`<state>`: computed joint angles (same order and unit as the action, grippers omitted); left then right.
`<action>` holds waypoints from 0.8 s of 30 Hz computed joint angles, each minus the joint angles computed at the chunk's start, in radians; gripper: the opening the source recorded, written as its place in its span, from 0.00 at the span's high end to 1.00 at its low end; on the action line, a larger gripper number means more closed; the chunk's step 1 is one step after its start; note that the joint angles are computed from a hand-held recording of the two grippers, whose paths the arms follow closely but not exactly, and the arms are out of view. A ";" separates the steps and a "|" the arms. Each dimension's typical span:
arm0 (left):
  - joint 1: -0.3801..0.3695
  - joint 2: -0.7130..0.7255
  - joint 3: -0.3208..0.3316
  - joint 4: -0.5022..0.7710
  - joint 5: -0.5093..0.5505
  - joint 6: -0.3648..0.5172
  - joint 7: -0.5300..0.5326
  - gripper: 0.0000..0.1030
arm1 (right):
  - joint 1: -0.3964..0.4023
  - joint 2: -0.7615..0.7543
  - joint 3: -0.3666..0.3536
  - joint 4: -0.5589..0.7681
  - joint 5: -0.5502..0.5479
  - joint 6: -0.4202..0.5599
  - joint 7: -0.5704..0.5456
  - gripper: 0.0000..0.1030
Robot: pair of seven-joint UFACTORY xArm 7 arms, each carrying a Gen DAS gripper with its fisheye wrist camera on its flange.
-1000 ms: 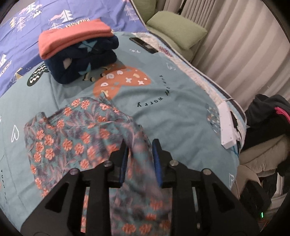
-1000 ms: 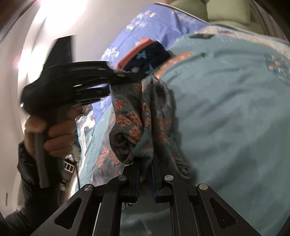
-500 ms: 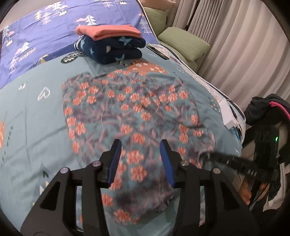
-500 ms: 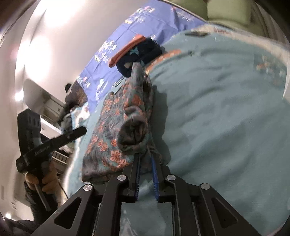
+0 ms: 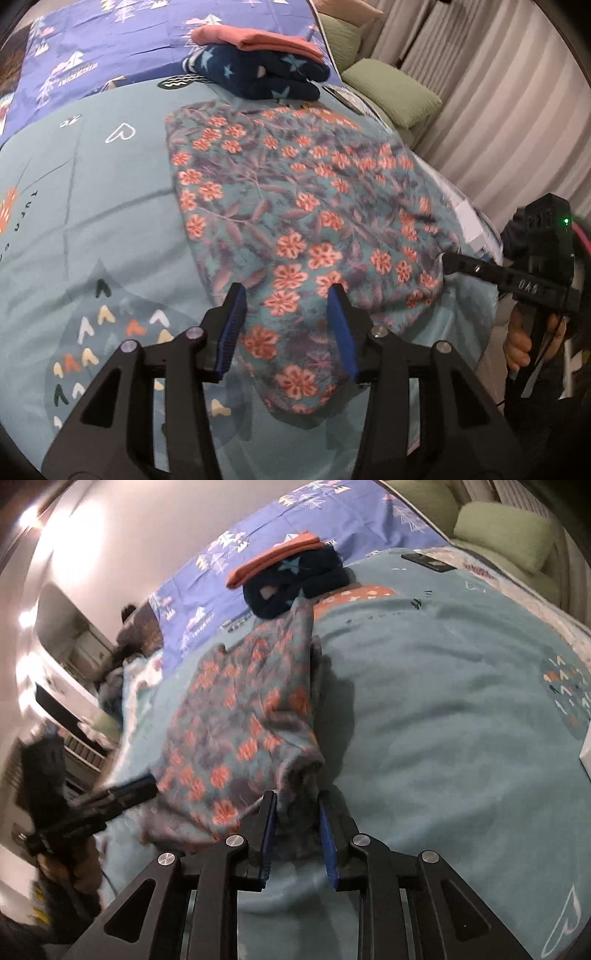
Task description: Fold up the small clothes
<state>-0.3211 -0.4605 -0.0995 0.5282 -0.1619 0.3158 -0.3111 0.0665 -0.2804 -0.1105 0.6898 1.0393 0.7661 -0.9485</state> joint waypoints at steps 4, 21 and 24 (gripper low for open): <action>-0.014 0.034 0.040 0.039 -0.022 -0.033 0.056 0.53 | -0.004 0.028 -0.035 0.110 0.099 0.063 -0.061 0.67; 0.007 0.311 0.062 0.221 -0.219 -0.083 0.314 0.47 | -0.134 0.783 0.128 0.959 -0.159 0.436 0.321 0.56; 0.020 0.325 0.040 0.219 -0.203 -0.096 0.331 0.43 | -0.205 0.839 0.197 1.022 -0.109 0.540 0.317 0.56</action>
<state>-0.3006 -0.1354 -0.0592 0.7475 -0.3653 0.2202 0.0201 -0.1387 0.5584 0.0866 1.7120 0.9298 1.3061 -0.6312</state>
